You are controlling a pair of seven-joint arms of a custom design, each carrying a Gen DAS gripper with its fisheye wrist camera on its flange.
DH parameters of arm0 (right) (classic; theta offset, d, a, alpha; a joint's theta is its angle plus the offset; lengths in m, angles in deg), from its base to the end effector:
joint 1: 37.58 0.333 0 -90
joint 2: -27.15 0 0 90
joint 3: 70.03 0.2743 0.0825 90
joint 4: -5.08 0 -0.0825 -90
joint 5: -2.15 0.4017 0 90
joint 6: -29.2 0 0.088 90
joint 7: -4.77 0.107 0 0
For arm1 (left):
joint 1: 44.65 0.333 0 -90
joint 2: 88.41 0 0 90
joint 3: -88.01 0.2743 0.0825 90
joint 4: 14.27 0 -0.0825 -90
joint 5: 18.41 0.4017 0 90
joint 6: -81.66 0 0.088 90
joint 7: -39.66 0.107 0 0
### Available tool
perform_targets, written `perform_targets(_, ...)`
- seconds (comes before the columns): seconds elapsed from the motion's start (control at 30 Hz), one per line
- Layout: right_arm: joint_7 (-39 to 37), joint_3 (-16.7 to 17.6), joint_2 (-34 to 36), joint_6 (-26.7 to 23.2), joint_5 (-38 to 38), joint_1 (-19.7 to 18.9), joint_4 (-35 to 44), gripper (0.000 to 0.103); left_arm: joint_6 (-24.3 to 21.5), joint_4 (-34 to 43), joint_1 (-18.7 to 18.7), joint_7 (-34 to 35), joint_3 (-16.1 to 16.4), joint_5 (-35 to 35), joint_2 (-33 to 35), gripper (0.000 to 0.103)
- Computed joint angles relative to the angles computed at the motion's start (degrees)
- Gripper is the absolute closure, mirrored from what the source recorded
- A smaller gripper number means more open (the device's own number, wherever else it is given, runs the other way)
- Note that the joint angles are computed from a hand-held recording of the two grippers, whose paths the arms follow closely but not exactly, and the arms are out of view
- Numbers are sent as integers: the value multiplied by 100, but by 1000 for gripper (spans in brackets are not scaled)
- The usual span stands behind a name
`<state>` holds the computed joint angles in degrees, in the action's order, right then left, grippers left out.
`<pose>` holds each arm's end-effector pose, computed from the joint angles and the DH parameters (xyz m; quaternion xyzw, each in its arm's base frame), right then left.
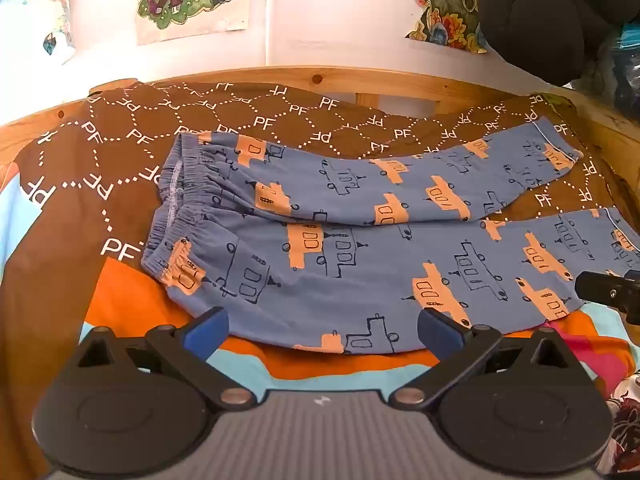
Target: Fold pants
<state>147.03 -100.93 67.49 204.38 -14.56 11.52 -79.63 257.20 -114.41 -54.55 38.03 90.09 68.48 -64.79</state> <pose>0.6689 0.3457 0.3676 -0.6113 0.6289 -0.2715 0.3964 0.6446 -0.1707 0.3361 -0.6165 0.6309 -0.3412 0.3248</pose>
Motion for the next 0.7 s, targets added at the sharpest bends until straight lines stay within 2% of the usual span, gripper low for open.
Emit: perform_targets(0.7, -26, -41, 22, -7, 55, 31, 17, 1, -1, -22, 63, -114, -25, 176, -13, 0)
